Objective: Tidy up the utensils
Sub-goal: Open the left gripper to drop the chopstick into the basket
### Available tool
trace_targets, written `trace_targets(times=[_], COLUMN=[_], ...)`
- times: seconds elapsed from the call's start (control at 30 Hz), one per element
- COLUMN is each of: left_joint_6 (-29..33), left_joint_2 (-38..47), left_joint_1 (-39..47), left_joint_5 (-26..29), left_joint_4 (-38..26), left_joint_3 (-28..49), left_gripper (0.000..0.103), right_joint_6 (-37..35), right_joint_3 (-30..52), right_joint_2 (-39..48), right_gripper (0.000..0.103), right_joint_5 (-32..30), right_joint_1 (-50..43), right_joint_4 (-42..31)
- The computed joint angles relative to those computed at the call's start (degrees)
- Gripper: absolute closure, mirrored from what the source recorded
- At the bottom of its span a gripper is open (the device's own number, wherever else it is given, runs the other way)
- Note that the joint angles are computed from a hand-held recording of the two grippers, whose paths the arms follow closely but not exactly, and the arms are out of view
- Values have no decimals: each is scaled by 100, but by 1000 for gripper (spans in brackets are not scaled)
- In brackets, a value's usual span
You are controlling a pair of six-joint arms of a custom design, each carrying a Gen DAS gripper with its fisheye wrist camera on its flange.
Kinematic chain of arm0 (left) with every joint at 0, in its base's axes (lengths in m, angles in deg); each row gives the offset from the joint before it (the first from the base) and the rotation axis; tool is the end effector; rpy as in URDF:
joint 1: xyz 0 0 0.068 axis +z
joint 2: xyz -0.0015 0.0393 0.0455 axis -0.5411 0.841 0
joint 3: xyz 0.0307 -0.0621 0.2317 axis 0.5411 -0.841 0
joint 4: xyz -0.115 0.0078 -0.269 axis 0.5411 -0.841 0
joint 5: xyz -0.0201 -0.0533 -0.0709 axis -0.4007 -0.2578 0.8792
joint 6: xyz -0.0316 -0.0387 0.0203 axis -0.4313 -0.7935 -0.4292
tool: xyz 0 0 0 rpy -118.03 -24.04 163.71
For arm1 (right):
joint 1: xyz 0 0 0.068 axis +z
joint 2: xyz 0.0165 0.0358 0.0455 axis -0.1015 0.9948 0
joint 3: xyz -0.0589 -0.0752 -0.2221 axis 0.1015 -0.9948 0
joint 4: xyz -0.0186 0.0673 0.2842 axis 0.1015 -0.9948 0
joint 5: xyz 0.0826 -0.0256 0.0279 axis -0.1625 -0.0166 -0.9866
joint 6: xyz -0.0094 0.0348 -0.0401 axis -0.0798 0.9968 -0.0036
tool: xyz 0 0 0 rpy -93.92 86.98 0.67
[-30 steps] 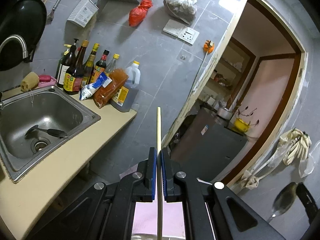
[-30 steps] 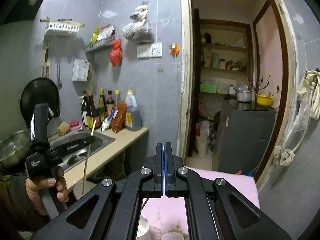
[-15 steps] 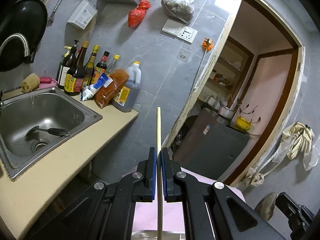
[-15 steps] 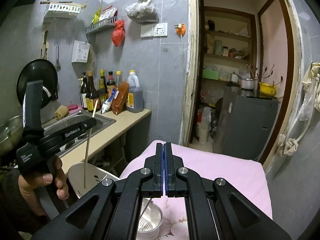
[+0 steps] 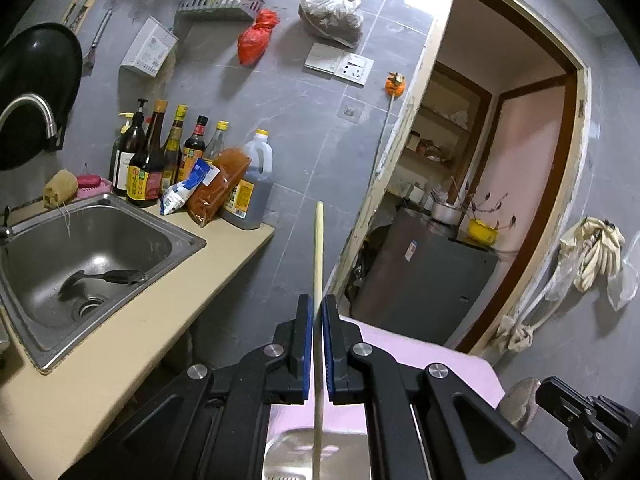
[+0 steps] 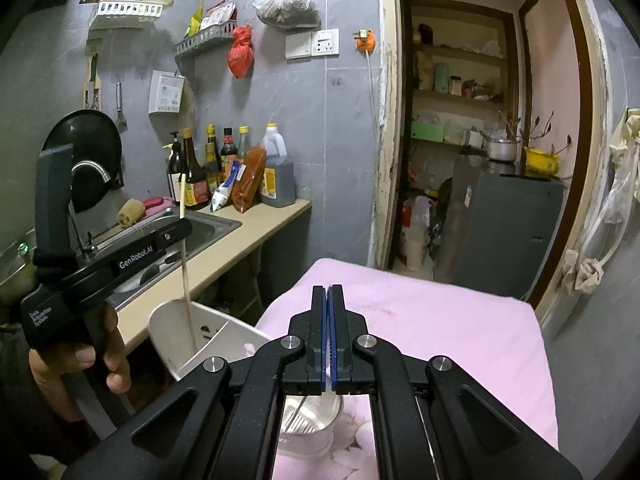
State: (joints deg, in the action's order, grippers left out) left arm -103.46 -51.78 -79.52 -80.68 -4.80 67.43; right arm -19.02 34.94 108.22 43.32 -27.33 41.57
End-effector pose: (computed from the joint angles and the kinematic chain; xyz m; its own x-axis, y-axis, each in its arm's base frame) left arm 0.1502 -0.1174 0.2443 -0.2228 -0.4369 -0.8715 -0.3496 0.8703 -0.3469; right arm 0.1704 -0.0398 0.2737 -0.3958 -0.2375 -0.8871 -0.5255 0.8507 0.0067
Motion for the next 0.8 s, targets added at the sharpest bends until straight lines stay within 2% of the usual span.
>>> trace_targets(times=[0.27, 0.3, 0.33, 0.37, 0.4, 0.43, 0.57, 0.63, 0.8], left_joint_6=[-444, -562, -709, -814, -974, -1152, -1628, -1872, -2342], left_joint_2=[-73, -67, -43, -13, 30, 92, 537, 853, 1689], left_joint_1=[-491, -591, -716, -827, -997, -1206, -1711, -1991, -2599], left_joint_5=[102, 83, 49, 12, -79, -198, -326, -471, -833], left_joint_4=[-1021, -1179, -1369, -1508, -1678, -1869, -2404, -2665, -3215], left_joint_3=[239, 299, 382, 458, 544, 661, 1138, 1419, 2135], left_gripper=[92, 87, 77, 72, 62, 56, 51, 41, 24], right_joint_6=[-506, -605, -695, -802, -892, -938, -1415, -1710, -2545], right_joint_3=[257, 323, 387, 461, 529, 586, 914, 1095, 1615], right_joint_2=[165, 203, 248, 304, 373, 422, 848, 1087, 1724], right_gripper=[100, 98, 96, 88, 76, 72, 69, 69, 43], right_joint_5=[-390, -492, -592, -729, -873, -991, -1314, -1459, -1885], right_joint_1=[-631, -797, -956, -1169, -1363, -1519, -2204, -2545, -3367], right_joint_4=[-648, -765, -877, -1004, -1099, -1176, -1635, -1853, -2421])
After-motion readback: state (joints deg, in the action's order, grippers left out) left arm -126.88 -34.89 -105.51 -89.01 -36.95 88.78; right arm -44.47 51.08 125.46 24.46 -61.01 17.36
